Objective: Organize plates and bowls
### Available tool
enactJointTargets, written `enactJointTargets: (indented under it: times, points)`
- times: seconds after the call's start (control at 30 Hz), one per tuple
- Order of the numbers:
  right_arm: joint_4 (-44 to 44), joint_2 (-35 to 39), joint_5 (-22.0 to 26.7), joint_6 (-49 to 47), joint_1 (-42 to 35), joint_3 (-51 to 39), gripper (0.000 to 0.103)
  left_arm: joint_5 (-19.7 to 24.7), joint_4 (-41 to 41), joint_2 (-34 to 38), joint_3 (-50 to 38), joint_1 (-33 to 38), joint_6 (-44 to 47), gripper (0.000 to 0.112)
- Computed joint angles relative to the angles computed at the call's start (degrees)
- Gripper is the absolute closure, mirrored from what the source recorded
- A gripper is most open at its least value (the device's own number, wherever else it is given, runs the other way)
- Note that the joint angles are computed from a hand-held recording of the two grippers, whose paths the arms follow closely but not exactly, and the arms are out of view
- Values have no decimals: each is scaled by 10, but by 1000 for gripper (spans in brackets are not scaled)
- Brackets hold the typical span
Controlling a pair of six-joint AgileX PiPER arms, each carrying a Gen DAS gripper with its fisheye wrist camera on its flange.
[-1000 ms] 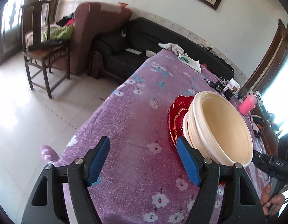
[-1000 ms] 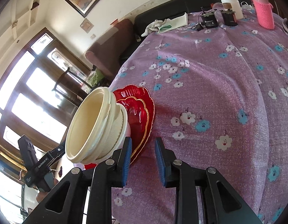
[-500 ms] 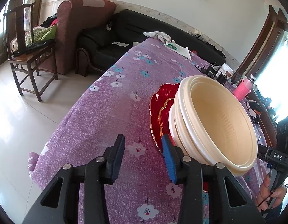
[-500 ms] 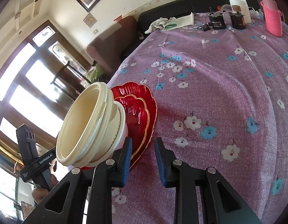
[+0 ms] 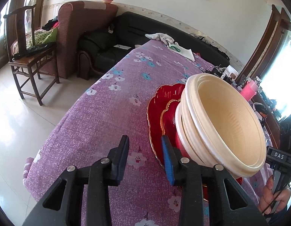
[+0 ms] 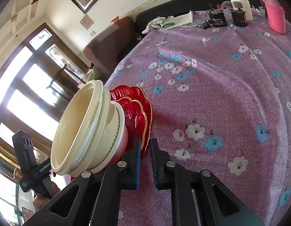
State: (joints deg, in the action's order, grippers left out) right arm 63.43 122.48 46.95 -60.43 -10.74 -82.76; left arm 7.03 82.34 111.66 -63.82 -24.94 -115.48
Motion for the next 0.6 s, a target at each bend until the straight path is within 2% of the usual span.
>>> enactJointTargets:
  times: [0.17,0.27,0.37,0.47,0.6]
  points:
    - [-4,8,-6,7,7,-10,88,24,9,4,-5,-13,-8,80]
    - [10,10,-4,-7,4,-6,89,17,-3,8,-14,-19,15,99]
    - [12,5,-3,-12,2,2,89,61,-85,18,-37,-40,103,99]
    - [20,-3,4,-25,-7,16,89,52,-141,24,-51,-37,154,100]
    - [25,-11,10,-33,-24,30,89,60,-255,43,-91,-45,271,100]
